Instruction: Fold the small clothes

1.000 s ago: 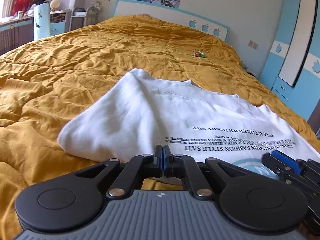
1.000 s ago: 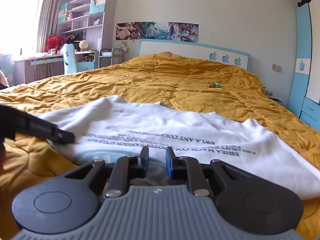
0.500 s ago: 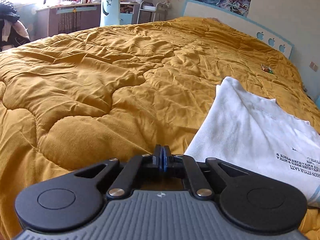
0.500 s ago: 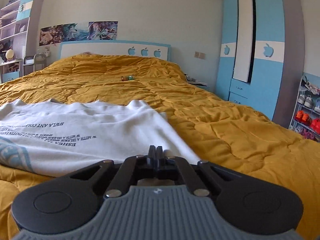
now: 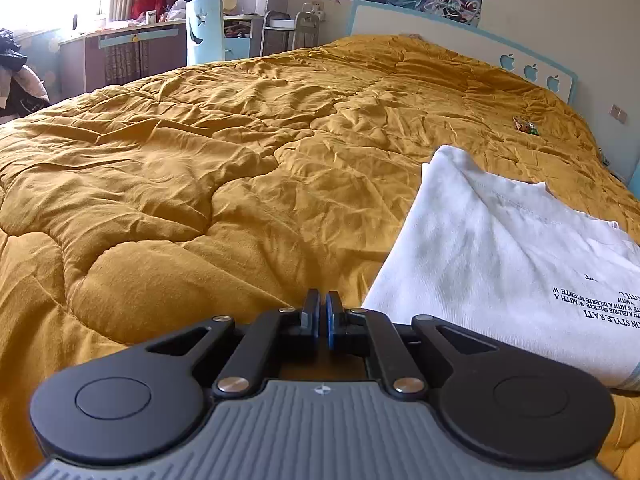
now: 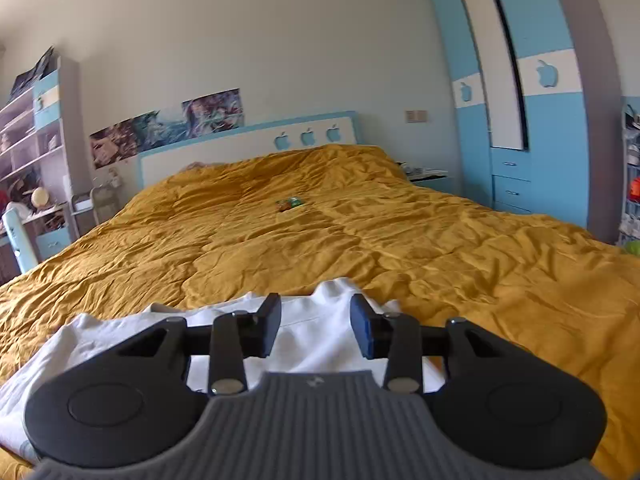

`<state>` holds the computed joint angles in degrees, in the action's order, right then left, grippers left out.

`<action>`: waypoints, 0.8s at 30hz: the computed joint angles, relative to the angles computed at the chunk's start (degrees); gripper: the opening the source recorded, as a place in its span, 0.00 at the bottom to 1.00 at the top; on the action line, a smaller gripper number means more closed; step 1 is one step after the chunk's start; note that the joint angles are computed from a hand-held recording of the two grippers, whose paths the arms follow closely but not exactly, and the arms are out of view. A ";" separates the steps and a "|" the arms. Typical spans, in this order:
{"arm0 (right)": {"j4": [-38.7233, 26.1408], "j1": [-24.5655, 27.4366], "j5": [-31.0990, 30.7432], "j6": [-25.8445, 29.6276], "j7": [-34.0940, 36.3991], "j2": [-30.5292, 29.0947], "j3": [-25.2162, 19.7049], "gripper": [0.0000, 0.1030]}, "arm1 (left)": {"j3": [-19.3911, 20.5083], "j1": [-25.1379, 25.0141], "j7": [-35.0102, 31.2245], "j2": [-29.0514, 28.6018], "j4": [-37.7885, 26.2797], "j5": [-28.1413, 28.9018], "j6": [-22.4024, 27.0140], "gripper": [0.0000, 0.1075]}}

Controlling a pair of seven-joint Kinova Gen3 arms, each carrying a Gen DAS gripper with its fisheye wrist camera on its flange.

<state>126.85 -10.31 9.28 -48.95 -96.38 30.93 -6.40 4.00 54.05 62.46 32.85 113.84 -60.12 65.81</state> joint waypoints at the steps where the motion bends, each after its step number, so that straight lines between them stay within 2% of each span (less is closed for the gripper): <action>1: -1.81 -1.30 2.33 2.33 -0.01 0.61 0.92 0.34 | 0.11 -0.33 -0.73 0.33 -0.53 0.46 0.12 0.07; 2: -3.65 -2.37 4.66 4.66 -0.96 1.26 1.85 0.33 | 0.20 -0.61 -1.96 0.70 -1.20 0.95 0.42 0.07; 4: -7.83 -2.41 9.32 9.32 -5.17 3.84 0.90 0.30 | 0.00 -0.49 -3.00 1.17 -1.71 1.24 0.71 0.07; 6: -10.76 -4.03 11.72 13.98 -9.48 5.74 2.44 0.26 | -0.46 0.01 -1.47 0.95 -0.63 0.33 -0.40 0.07; 7: -11.68 -4.61 11.52 16.31 -10.54 6.15 2.89 0.18 | -0.71 0.14 0.05 0.48 0.56 -0.70 -1.67 0.07; 9: -12.63 -2.61 8.33 19.12 -10.76 6.56 0.66 0.05 | -0.98 0.53 3.22 0.10 2.11 -2.27 -2.86 0.07; 10: -12.59 -1.64 6.00 19.13 -10.89 6.77 -0.17 0.00 | -0.86 0.49 3.67 0.19 2.29 -2.62 -2.89 0.07; 13: -12.44 5.27 -0.27 19.33 -9.95 7.66 -6.63 0.00 | -0.35 0.29 3.05 0.73 1.82 -2.69 -2.22 0.07; 15: -11.48 7.87 -4.03 17.05 -8.61 8.33 -9.42 0.00 | -0.30 0.34 3.65 0.62 2.18 -3.08 -2.38 0.07; 17: -9.70 6.37 -8.69 14.32 -5.37 7.58 -7.97 0.00 | -0.26 0.32 4.49 0.42 2.69 -3.56 -2.70 0.07; 19: -7.68 3.33 -12.87 10.79 -5.49 6.71 -4.32 0.00 | -0.10 0.27 4.71 0.47 2.81 -3.75 -2.60 0.07; 23: -7.01 4.71 -15.76 11.81 -7.09 5.50 -3.05 0.00 | 0.10 0.30 5.09 0.73 2.80 -3.98 -2.33 0.07; 24: -6.87 6.18 -16.56 12.84 -6.57 4.92 -4.18 0.04 | 0.11 0.29 5.21 0.75 2.79 -4.01 -2.31 0.07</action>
<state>119.98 -4.13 -7.28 -36.12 -102.95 35.85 -10.58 4.12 54.34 67.67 33.60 116.62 -64.13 63.50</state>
